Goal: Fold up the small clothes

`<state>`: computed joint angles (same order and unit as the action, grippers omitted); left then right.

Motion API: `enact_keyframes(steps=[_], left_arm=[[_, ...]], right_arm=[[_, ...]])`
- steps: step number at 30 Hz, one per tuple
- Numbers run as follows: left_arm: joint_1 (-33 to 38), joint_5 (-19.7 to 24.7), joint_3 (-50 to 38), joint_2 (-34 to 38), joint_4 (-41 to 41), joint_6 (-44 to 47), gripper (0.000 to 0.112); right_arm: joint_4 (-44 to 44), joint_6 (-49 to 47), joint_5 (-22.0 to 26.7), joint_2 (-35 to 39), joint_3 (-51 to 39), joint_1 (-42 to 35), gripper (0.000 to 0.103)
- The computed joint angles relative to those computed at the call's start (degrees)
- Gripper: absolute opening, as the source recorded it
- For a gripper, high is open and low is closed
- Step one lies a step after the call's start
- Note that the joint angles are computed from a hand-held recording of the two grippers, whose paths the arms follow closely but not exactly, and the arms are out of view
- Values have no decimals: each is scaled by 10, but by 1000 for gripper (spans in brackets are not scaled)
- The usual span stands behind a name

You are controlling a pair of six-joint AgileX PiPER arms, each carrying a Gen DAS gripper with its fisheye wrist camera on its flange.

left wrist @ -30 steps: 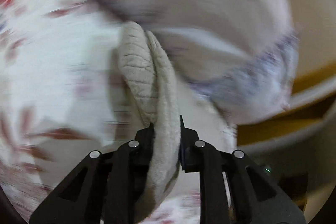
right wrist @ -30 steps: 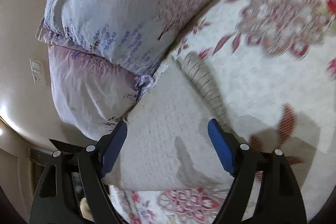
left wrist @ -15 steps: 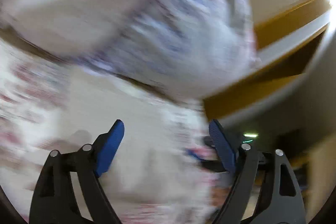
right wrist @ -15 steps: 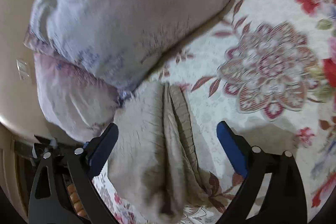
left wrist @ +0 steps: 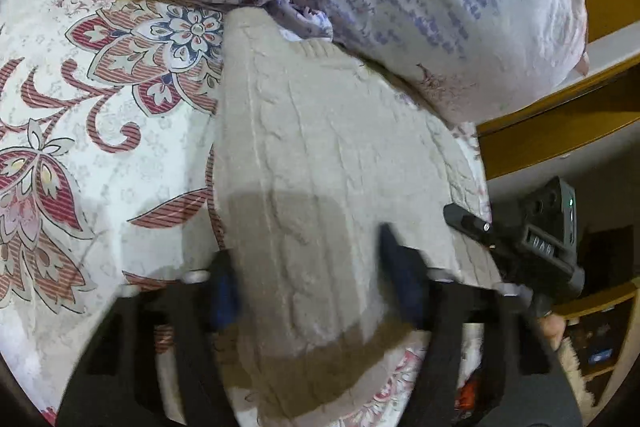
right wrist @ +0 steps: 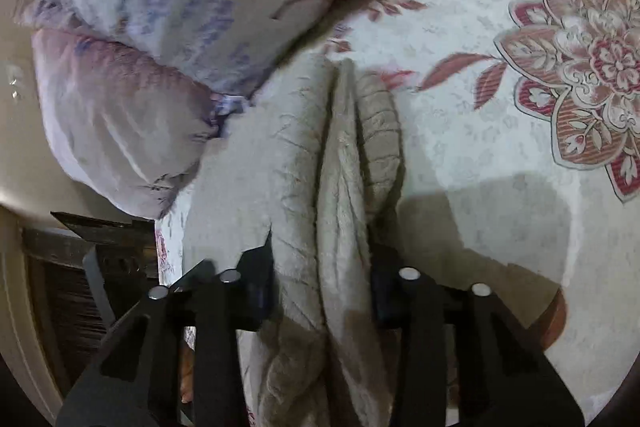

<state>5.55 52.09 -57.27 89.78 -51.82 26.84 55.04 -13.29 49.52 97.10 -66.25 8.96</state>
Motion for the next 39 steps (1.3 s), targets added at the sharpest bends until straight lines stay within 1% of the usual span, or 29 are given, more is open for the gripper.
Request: enact_keyframes(steps=[2,4,5,6,8,10,11,13,14,15,17,19,20,21,22,23,24,25,26,27,28,30,31,32,33,35,37,38,39], left_arm=[[71,72,7,-22,-42,71,37],[114,100,18,-66,-36,107,38],[140,111,23,-89,-21,119,39],[152,111,25,-102,10,113,46],[155,60,38,-138,97,62,56],[188,59,51,-166,124,58,69],[221,70,67,-183,115,73,71],[276,101,82,-205,105,99,75],[280,102,84,-210,109,95,76],[282,103,87,-218,115,92,77],[326,133,104,-242,125,130,78],[363,149,117,-258,138,169,85],[366,144,129,-281,153,173,88],[393,146,146,-303,165,199,98],[407,146,161,-324,168,219,100],[413,145,177,-350,173,240,101],[408,145,180,-359,179,241,101],[405,146,186,-370,186,242,101],[396,147,193,-383,196,239,101],[394,152,199,-390,199,242,101],[391,155,205,-397,200,244,101],[360,150,217,-409,213,223,101],[341,144,223,-412,220,209,101],[315,136,229,-415,230,188,101],[289,125,237,-420,242,166,101],[214,90,246,-424,283,87,101],[175,74,252,-427,309,36,101],[154,66,257,-430,323,4,101],[143,60,261,-430,330,-11,101]], right_arm=[[26,-19,-12,-31,23,13,34],[37,-31,-7,-46,33,40,34],[10,-11,-7,-48,26,57,39],[-40,32,-27,-55,21,84,43],[-131,120,-114,-104,58,120,44],[-131,159,-180,-161,104,129,44],[-97,146,-191,-175,118,133,44],[-89,124,-170,-150,99,154,44],[-117,139,-155,-124,78,171,41],[-143,165,-146,-108,64,186,14],[-250,266,-159,-89,45,234,10],[-343,381,-181,-104,57,234,9],[-359,419,-187,-111,69,222,9],[-370,434,-181,-110,72,210,10],[-373,427,-174,-105,70,204,10],[-388,428,-165,-106,62,210,14],[-425,453,-153,-120,56,222,22],[-471,501,-152,-137,56,242,28],[-501,530,-161,-172,70,262,40],[-509,537,-180,-197,84,275,48],[-509,543,-203,-235,110,296,49],[-442,491,-221,-257,136,316,49],[-418,478,-217,-246,141,332,49],[-417,476,-190,-230,133,334,49],[-439,496,-176,-195,132,343,40],[-530,597,-192,-193,134,361,36],[-636,712,-157,-220,130,396,49],[-693,755,-117,-238,120,424,76],[-750,797,-80,-254,116,458,96]])
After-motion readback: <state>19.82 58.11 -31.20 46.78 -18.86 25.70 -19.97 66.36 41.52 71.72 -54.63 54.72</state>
